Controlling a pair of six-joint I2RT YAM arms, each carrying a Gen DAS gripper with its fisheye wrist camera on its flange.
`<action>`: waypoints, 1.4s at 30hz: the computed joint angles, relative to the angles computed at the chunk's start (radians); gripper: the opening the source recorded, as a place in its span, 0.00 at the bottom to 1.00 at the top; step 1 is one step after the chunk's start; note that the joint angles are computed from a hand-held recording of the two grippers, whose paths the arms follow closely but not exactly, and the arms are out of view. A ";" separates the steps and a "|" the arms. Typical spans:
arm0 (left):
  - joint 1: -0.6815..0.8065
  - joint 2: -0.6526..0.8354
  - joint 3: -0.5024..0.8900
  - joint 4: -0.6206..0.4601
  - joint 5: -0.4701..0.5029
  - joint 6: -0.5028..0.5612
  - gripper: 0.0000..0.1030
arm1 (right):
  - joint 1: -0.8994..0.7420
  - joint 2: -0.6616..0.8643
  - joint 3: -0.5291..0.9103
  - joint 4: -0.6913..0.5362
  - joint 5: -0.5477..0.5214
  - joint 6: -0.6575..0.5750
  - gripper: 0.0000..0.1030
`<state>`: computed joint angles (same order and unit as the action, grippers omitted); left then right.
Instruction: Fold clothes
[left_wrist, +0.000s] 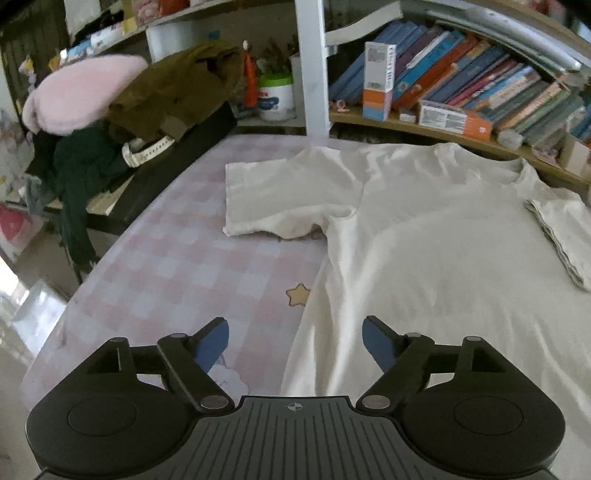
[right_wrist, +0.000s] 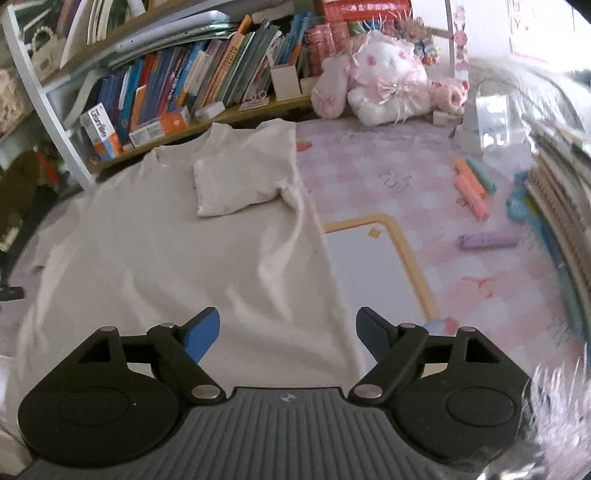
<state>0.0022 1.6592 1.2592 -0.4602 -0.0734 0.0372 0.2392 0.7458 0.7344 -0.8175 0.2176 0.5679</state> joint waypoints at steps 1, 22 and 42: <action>-0.010 0.018 0.020 -0.008 -0.023 -0.010 0.81 | 0.026 -0.001 0.004 -0.002 0.004 0.010 0.78; 0.156 0.230 0.271 0.024 0.303 0.239 0.83 | 0.599 0.562 0.349 -0.113 0.435 0.532 0.82; 0.372 0.385 0.538 -0.178 0.704 0.335 0.83 | 0.658 1.118 0.923 -0.161 0.372 0.326 0.83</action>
